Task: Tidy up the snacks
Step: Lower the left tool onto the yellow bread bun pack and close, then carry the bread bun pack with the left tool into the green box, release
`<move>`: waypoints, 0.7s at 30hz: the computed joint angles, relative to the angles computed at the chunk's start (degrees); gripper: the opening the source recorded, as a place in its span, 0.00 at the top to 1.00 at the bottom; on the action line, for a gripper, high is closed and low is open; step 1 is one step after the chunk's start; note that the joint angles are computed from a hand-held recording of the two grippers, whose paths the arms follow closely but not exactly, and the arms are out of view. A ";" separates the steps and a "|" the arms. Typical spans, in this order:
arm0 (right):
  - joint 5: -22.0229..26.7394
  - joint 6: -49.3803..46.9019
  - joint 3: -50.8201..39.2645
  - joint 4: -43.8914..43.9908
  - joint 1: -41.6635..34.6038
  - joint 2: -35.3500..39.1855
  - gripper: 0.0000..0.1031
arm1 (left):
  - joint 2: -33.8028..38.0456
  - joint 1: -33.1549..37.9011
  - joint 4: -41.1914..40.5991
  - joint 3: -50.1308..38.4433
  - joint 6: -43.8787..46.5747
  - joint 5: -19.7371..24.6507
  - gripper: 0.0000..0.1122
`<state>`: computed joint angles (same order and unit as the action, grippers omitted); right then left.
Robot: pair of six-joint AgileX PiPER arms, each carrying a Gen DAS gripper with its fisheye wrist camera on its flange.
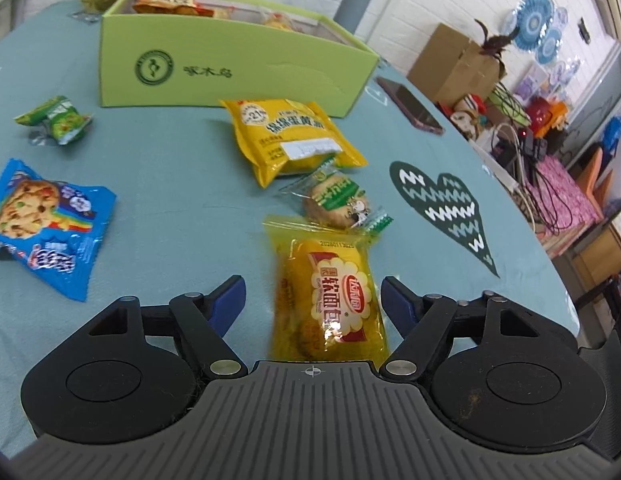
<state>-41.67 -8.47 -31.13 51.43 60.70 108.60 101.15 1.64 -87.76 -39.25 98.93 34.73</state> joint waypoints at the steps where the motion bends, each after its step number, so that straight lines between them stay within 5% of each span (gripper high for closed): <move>1: 0.40 -0.10 -0.54 -0.56 -0.17 0.56 0.13 | 0.84 -0.26 0.41 -0.47 -0.14 0.28 0.52; 2: -0.74 -0.85 -0.87 0.11 0.62 1.34 0.19 | 1.29 -0.19 -0.53 -0.37 1.60 0.82 0.52; 4: -1.21 -2.18 -1.49 0.59 1.88 1.75 0.38 | 1.99 0.52 1.28 -0.68 2.47 2.78 0.79; 13: 2.32 -7.88 -4.12 -5.23 -2.91 -4.99 0.37 | -3.26 4.74 6.50 -5.10 -8.03 7.41 0.82; 17: 7.53 -16.44 -12.59 -11.02 -13.27 -5.69 0.37 | 0.95 0.74 7.68 -20.26 -15.75 5.09 0.82; 21: 18.27 -21.40 -27.86 -16.37 -24.61 -1.16 0.36 | 12.07 -3.34 17.14 -43.18 -31.48 2.66 0.82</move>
<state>-23.40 -29.87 -58.99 35.06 36.09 107.45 113.21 -1.70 -70.62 -82.43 67.45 37.40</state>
